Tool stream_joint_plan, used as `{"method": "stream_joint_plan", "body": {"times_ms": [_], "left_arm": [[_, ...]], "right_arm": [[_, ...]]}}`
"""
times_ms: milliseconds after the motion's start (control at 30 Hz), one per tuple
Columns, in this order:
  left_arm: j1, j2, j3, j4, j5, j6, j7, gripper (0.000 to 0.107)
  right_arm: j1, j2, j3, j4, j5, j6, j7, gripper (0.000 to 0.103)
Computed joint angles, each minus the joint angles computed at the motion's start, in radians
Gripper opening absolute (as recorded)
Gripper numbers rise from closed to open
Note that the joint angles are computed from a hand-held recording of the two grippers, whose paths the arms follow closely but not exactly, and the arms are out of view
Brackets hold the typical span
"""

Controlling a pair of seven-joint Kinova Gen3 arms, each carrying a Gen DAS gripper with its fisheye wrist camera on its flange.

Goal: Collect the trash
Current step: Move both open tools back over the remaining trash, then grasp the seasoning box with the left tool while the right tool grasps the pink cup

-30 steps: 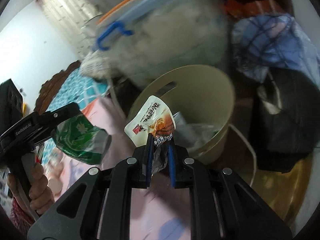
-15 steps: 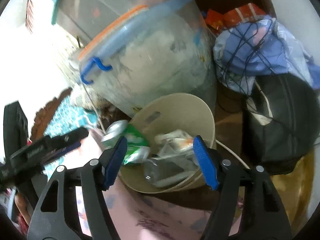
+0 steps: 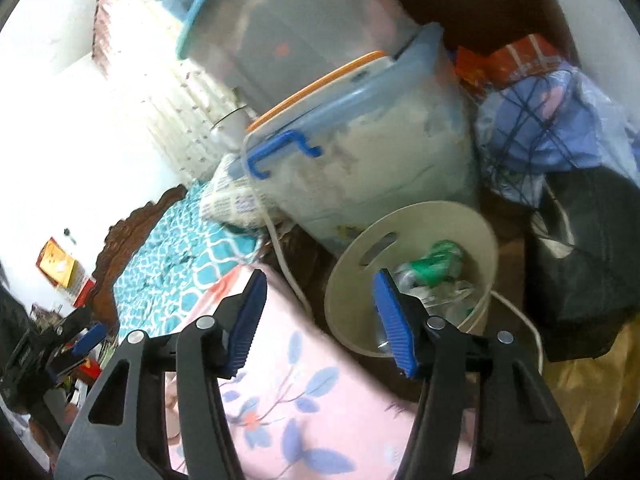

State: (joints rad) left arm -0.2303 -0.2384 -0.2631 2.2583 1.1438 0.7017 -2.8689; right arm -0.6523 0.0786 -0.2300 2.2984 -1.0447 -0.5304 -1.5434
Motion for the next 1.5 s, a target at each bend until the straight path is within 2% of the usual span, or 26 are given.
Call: {"method": "stream_joint_plan", "body": {"times_ms": [133,233,300,367,433,500,533,633,733,800,900,967,1033,1200,1267,1333,1433,1500], "left_arm": [[-0.128,-0.070,-0.185,0.035,-0.143,0.095,-0.028,0.077],[-0.228,-0.064,-0.313,0.024,-0.246,0.122,-0.035,0.077],[-0.298,-0.029,-0.400,0.005,-0.283,0.138,-0.056,0.077],[-0.388,0.028,-0.463,-0.013,-0.277,0.170,-0.110,0.077],[-0.464,0.118,-0.555,-0.045,-0.248,0.252,-0.165,0.077],[-0.501,0.196,-0.635,-0.062,-0.220,0.331,-0.228,0.077],[-0.513,0.216,-0.651,-0.063,-0.214,0.354,-0.252,0.077],[-0.570,0.284,-0.635,-0.065,-0.214,0.395,-0.304,0.077],[-0.598,0.327,-0.586,-0.059,-0.203,0.407,-0.322,0.077],[-0.595,0.354,-0.539,-0.054,-0.191,0.380,-0.314,0.077],[-0.589,0.391,-0.474,-0.047,-0.212,0.345,-0.286,0.075],[-0.611,0.403,-0.447,-0.039,-0.231,0.359,-0.295,0.073],[-0.648,0.391,-0.430,-0.028,-0.260,0.390,-0.320,0.072],[-0.715,0.291,-0.396,0.032,-0.372,0.397,-0.357,0.075],[-0.753,0.261,-0.383,0.048,-0.408,0.420,-0.390,0.076],[-0.771,0.204,-0.360,0.072,-0.428,0.389,-0.391,0.080],[-0.769,0.107,-0.310,0.113,-0.412,0.281,-0.380,0.087],[-0.739,0.063,-0.300,0.127,-0.399,0.224,-0.363,0.088]], "right_arm": [[0.011,0.025,-0.036,-0.063,0.038,0.079,0.036,0.054],[-0.055,0.065,0.029,-0.145,0.130,0.201,0.024,0.051],[-0.081,0.111,0.040,-0.218,0.182,0.282,0.016,0.048],[-0.067,0.173,0.004,-0.306,0.190,0.363,0.042,0.047],[-0.105,0.240,0.016,-0.398,0.220,0.445,0.075,0.047],[-0.125,0.304,0.018,-0.491,0.250,0.526,0.072,0.047],[-0.128,0.337,0.016,-0.537,0.286,0.567,0.061,0.047],[-0.182,0.438,0.068,-0.676,0.330,0.673,0.052,0.047],[-0.236,0.528,0.145,-0.815,0.337,0.779,0.040,0.047],[-0.230,0.583,0.132,-0.908,0.409,0.853,-0.012,0.045],[-0.194,0.638,0.066,-1.005,0.531,0.965,-0.104,0.032],[-0.184,0.625,0.035,-0.995,0.603,0.977,-0.152,0.031],[-0.151,0.607,-0.028,-0.951,0.652,0.945,-0.177,0.031],[-0.088,0.545,-0.159,-0.817,0.728,0.852,-0.209,0.031],[-0.024,0.536,-0.251,-0.775,0.720,0.831,-0.172,0.032],[0.011,0.520,-0.297,-0.726,0.731,0.791,-0.179,0.033],[0.003,0.484,-0.276,-0.674,0.792,0.733,-0.265,0.034],[0.037,0.480,-0.300,-0.645,0.768,0.701,-0.270,0.034]]}}
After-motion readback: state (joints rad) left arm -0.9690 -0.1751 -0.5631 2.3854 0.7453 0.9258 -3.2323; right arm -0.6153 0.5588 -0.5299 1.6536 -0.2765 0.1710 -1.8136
